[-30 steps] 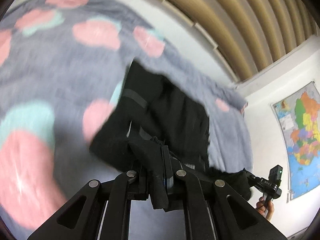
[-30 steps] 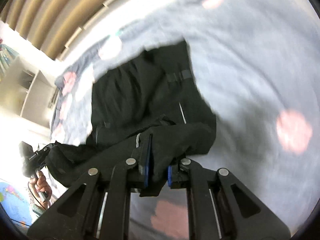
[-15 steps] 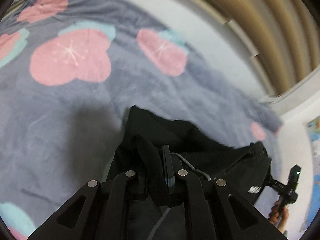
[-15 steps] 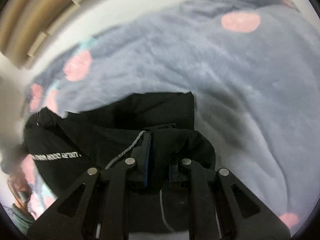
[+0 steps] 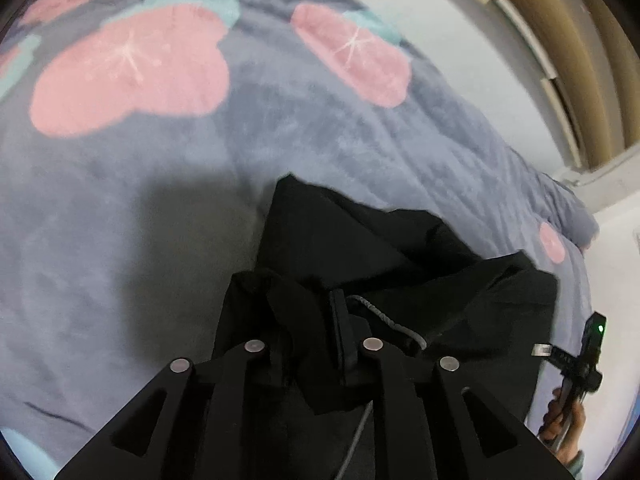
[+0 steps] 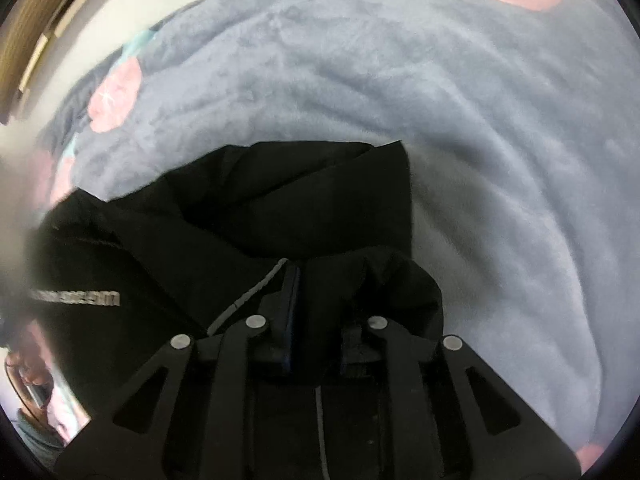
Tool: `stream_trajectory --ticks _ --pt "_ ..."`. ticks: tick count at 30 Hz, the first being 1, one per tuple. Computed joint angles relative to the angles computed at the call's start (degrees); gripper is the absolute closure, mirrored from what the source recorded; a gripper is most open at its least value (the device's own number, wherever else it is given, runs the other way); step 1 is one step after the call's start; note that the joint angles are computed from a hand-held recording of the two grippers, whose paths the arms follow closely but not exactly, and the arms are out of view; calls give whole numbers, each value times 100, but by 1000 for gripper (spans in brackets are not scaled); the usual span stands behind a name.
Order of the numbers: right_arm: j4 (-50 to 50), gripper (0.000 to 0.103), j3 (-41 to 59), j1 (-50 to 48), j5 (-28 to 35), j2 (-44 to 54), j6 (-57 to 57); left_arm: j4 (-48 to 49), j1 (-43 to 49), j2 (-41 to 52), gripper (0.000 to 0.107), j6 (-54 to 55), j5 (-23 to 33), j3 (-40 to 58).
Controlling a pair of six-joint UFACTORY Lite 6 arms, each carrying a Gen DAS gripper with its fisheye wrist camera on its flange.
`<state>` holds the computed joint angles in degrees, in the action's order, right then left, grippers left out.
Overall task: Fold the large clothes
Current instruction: 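Fold the held hem over onto the jacket body with both grippers, then release the hem and press the folded jacket flat with both grippers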
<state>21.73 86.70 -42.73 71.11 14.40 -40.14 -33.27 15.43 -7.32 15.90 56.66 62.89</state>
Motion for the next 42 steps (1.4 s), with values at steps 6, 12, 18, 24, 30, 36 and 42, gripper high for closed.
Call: stream_trajectory --ticks 6,12,18,24,30,36,42 --pt "668 56 1353 -1019 1806 276 -278 -768 1548 -104 72 1143 2182 965" --pt "787 13 1720 -1792 2218 -212 -909 -898 3074 -362 41 1802 3299 1771" --pt "442 13 754 -1154 1229 -721 -1093 -826 2832 -361 38 1899 2953 1364" --pt "381 13 479 -345 1 -284 -1164 -582 1595 204 38 1669 1348 579" --pt "559 14 1122 -115 -273 727 -1197 -1224 1409 1151 38 2161 879 546" --pt "622 79 1640 24 105 1465 -1080 -1801 1304 1761 44 2589 1044 547" --pt "854 91 757 -327 -243 271 -1468 -1583 1119 559 99 2561 770 243"
